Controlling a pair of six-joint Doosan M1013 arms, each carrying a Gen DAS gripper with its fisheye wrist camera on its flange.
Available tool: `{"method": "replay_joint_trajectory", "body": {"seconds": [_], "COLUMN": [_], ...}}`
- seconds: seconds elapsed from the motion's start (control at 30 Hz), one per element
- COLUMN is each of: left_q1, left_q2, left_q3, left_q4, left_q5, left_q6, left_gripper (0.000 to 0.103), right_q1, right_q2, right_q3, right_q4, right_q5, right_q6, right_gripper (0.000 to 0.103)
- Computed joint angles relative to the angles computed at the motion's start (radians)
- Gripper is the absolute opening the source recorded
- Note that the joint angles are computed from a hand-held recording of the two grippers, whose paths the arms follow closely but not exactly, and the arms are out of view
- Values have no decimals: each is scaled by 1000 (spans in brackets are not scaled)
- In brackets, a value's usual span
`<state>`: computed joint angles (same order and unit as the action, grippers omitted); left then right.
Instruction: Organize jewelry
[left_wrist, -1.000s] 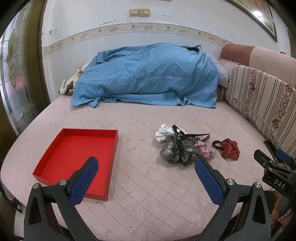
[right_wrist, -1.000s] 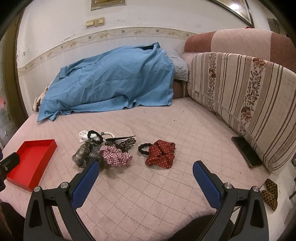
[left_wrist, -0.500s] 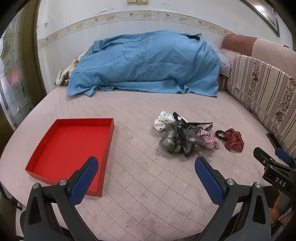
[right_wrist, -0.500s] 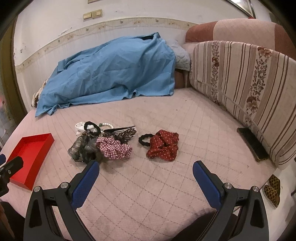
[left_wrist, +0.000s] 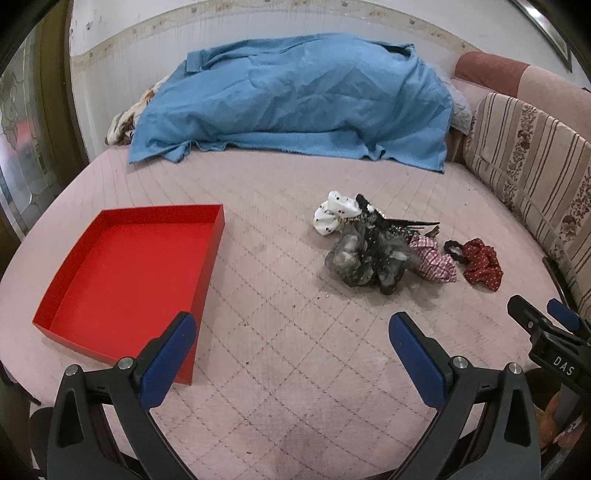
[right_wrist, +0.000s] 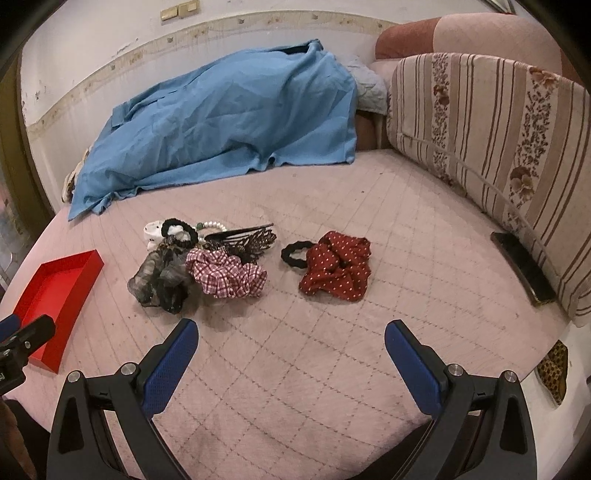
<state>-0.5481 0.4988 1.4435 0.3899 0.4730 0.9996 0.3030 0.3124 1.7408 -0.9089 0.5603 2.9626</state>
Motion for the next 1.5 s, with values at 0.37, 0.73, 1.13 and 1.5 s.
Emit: {"method": "replay_joint_trajectory", "body": {"seconds": [0.37, 0.73, 1.13, 1.5], "left_q1": [5, 27, 73, 91], "left_q2": [46, 70, 172, 337], "left_q3": [-47, -83, -254, -483], "left_q4": [-78, -195, -606, -795], "left_q5": [65, 75, 171, 391], "left_q6": [71, 195, 535, 607], "left_gripper": [103, 103, 98, 79], "right_q1": [-28, -46, -113, -152], "right_q2": [29, 47, 88, 161], "right_q3": [-10, -24, -72, -154], "right_q4": [107, 192, 621, 1059], "right_q5": [-21, -86, -196, -221], "right_q6": [-71, -178, -552, -971], "right_gripper": [102, 101, 83, 77]}}
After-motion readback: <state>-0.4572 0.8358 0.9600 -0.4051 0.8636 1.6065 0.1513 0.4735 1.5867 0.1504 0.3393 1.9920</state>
